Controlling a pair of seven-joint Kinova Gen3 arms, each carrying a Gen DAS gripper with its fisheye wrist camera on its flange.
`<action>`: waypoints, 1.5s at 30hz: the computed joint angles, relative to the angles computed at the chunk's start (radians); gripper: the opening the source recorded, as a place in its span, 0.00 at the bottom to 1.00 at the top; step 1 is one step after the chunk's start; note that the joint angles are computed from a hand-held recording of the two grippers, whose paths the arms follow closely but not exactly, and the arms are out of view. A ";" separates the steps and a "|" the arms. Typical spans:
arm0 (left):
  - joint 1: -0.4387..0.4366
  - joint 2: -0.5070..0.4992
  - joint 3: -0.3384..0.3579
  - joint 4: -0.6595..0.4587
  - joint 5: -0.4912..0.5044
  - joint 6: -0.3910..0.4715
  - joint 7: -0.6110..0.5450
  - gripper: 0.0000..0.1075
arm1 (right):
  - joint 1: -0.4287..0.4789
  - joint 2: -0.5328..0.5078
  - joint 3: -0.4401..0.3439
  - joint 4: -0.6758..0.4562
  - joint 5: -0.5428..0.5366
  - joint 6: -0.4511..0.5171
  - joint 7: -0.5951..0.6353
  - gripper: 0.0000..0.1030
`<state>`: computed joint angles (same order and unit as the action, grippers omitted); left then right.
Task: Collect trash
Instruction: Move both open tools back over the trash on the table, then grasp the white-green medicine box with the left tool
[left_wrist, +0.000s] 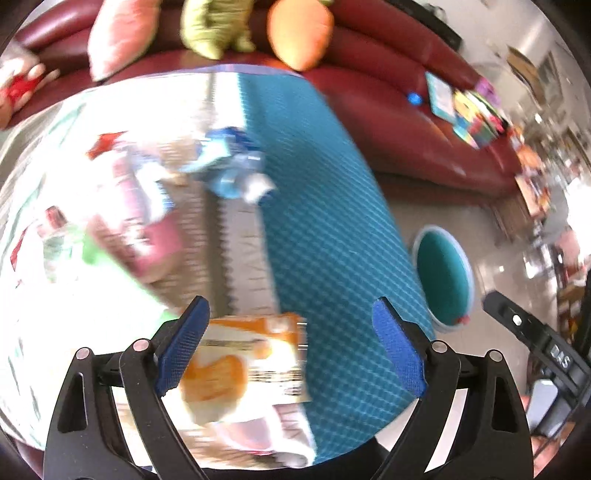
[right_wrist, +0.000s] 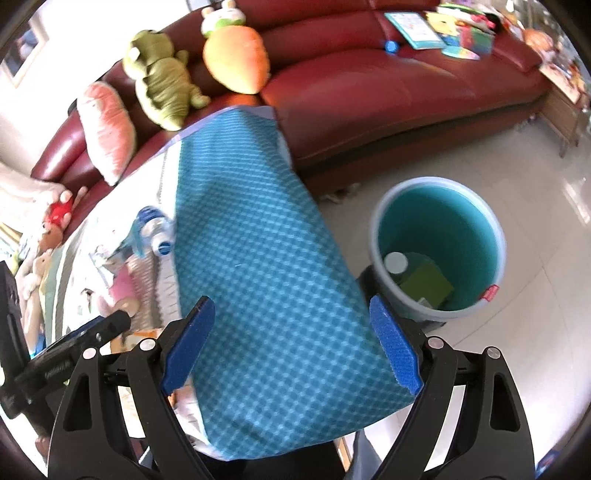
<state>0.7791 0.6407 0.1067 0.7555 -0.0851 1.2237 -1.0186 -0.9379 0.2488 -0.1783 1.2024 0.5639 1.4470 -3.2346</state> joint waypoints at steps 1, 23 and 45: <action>-0.006 -0.019 -0.014 0.031 -0.005 -0.007 0.023 0.84 | -0.002 0.011 -0.001 -0.017 0.001 0.002 0.008 0.80; -0.140 -0.060 -0.025 0.169 -0.002 -0.022 0.300 0.90 | 0.021 0.137 0.065 -0.126 -0.142 -0.105 0.199 0.80; -0.179 -0.148 0.008 0.389 -0.019 -0.160 0.267 0.76 | 0.001 0.195 0.100 -0.194 -0.197 -0.116 0.269 0.80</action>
<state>0.6002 0.4923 0.1149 1.1442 -0.1041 1.0637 -0.7512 -0.9366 0.4439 -0.0783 1.0088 0.3671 1.3306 -2.9660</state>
